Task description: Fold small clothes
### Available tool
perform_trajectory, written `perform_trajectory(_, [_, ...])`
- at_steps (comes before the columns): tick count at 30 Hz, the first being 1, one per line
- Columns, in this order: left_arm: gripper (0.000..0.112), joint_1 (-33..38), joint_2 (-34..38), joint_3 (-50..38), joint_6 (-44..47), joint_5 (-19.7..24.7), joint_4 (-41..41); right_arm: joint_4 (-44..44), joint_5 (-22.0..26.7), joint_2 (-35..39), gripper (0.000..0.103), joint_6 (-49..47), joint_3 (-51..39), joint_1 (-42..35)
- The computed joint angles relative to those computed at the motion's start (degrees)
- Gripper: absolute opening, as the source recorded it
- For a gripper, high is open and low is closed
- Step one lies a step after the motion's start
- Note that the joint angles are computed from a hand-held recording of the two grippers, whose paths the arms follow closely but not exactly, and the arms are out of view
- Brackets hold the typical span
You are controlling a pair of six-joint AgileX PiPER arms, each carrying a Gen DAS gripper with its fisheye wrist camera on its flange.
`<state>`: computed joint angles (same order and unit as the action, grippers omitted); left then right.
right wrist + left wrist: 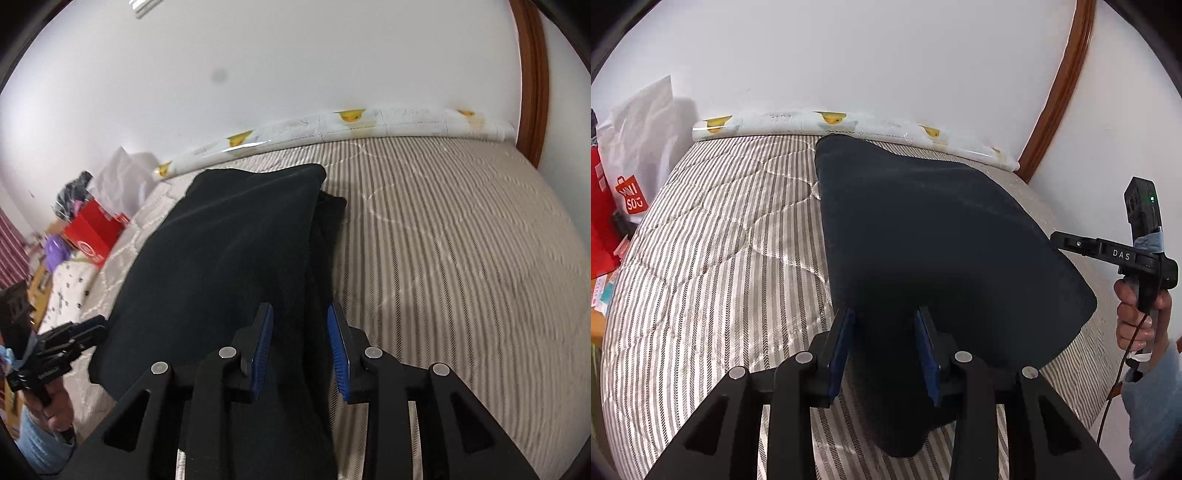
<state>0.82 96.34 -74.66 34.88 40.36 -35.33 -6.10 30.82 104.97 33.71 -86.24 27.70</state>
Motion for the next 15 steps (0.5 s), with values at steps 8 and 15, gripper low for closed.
perform_trajectory(8, [0.034, -0.84, -0.31, 0.07, -2.15, -0.58, 1.99, 6.60, 1.95, 5.63, 0.030, -5.65, -5.97, -1.01])
perform_trajectory(15, [0.037, -1.15, -0.04, -0.22, -2.03, -0.48, 3.26, 1.01, -0.30, 3.87, 0.005, -3.95, -4.30, -0.53])
